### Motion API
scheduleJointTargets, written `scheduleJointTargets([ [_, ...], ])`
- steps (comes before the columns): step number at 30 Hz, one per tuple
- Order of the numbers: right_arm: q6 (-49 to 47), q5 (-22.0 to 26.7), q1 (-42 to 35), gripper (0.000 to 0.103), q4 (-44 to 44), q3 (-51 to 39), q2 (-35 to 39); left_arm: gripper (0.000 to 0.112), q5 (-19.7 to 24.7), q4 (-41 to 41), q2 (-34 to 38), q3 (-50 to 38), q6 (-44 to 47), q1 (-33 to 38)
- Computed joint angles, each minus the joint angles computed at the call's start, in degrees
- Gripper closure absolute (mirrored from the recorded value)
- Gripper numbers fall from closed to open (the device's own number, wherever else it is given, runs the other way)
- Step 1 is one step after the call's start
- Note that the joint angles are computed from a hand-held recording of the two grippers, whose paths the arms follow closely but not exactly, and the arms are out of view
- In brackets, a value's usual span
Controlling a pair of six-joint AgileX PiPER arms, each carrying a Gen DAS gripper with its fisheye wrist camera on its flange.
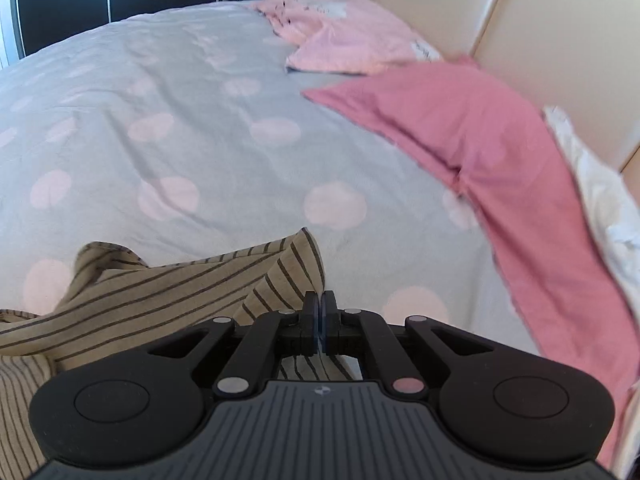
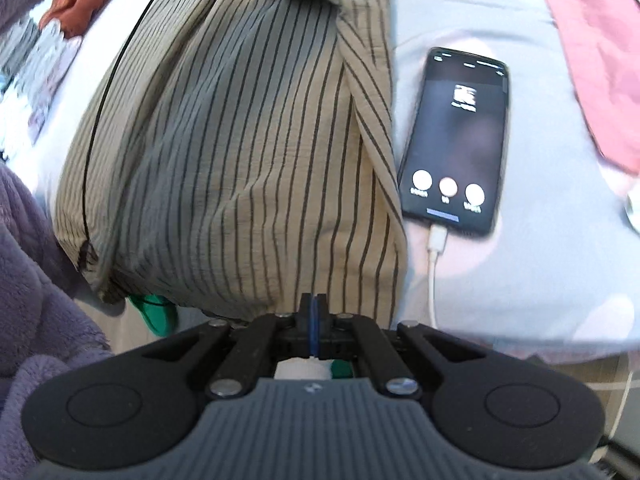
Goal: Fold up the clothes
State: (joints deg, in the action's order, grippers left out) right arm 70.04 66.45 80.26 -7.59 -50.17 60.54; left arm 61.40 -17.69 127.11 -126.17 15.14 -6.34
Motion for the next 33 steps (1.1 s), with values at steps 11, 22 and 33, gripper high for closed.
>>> scheduleJointTargets([
  [11, -6.5, -5.4, -11.9, 0.070, 1.1, 9.7, -4.1, 0.112, -0.4, -1.3, -1.9, 2.2, 1.3, 1.2],
  [22, -3.6, -1.8, -6.0, 0.102, -0.4, 2.4, -3.1, 0.112, 4.0, -3.8, 0.1, -1.4, 4.1, 3.6],
  [33, -17.9, -9.8, -4.2, 0.102, 5.4, -14.7, 8.1, 0.112, 6.8, -10.9, -1.9, -1.0, 11.9, 13.6],
])
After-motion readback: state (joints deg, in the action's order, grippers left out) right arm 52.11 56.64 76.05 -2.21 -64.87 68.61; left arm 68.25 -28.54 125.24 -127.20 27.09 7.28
